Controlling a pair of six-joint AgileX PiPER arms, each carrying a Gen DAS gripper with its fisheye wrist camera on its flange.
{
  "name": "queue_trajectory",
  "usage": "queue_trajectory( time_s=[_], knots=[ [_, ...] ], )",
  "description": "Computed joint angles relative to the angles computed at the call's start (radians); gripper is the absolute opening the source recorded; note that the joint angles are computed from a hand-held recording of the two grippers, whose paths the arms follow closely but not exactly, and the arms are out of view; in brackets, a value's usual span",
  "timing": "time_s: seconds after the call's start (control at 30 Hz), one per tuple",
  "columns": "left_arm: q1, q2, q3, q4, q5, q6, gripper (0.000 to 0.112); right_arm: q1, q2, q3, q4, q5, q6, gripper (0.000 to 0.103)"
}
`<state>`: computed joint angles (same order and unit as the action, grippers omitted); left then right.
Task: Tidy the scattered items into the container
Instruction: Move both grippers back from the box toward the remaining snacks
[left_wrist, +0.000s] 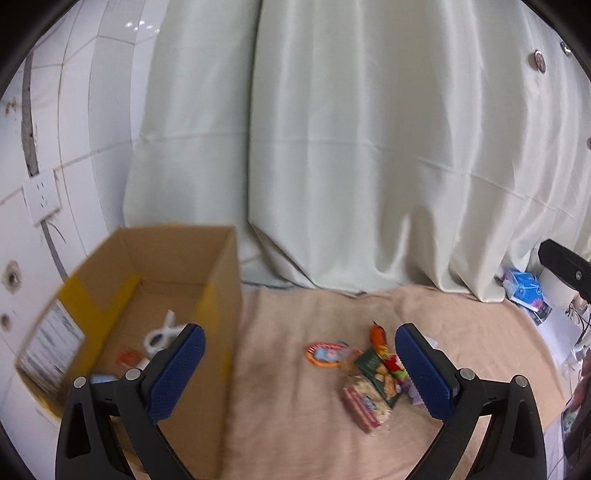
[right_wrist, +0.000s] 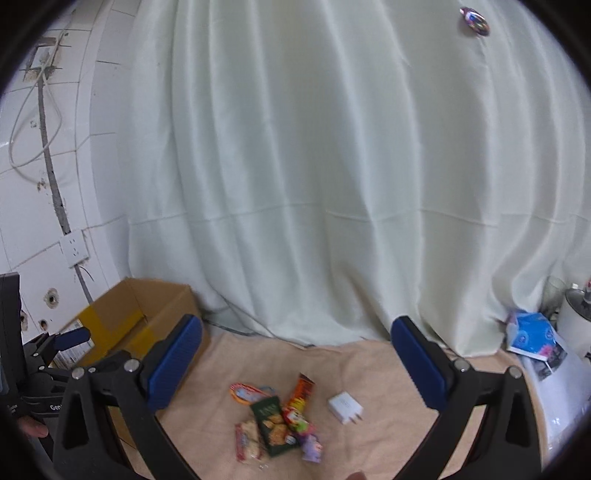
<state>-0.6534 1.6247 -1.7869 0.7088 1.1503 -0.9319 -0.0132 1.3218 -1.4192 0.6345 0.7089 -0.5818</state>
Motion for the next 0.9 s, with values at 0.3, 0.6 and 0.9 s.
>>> queue_trajectory(
  time_s=[0.3,0.6,0.9],
  knots=[
    [-0.022,0.094,0.118,-0.032,-0.115,-0.136,0.103,-0.127,0.040,0.144,0.096,0.017,-0.171,0.103],
    [-0.037,0.215,0.115,-0.068,-0.143,-0.145,0.103,-0.133,0.088,0.295,0.141,-0.054,-0.273,0.103],
    [-0.013,0.285,0.134,-0.119,-0.186,-0.112,0.103,-0.126,0.165,0.340,0.139,-0.086,-0.314,0.103]
  ],
)
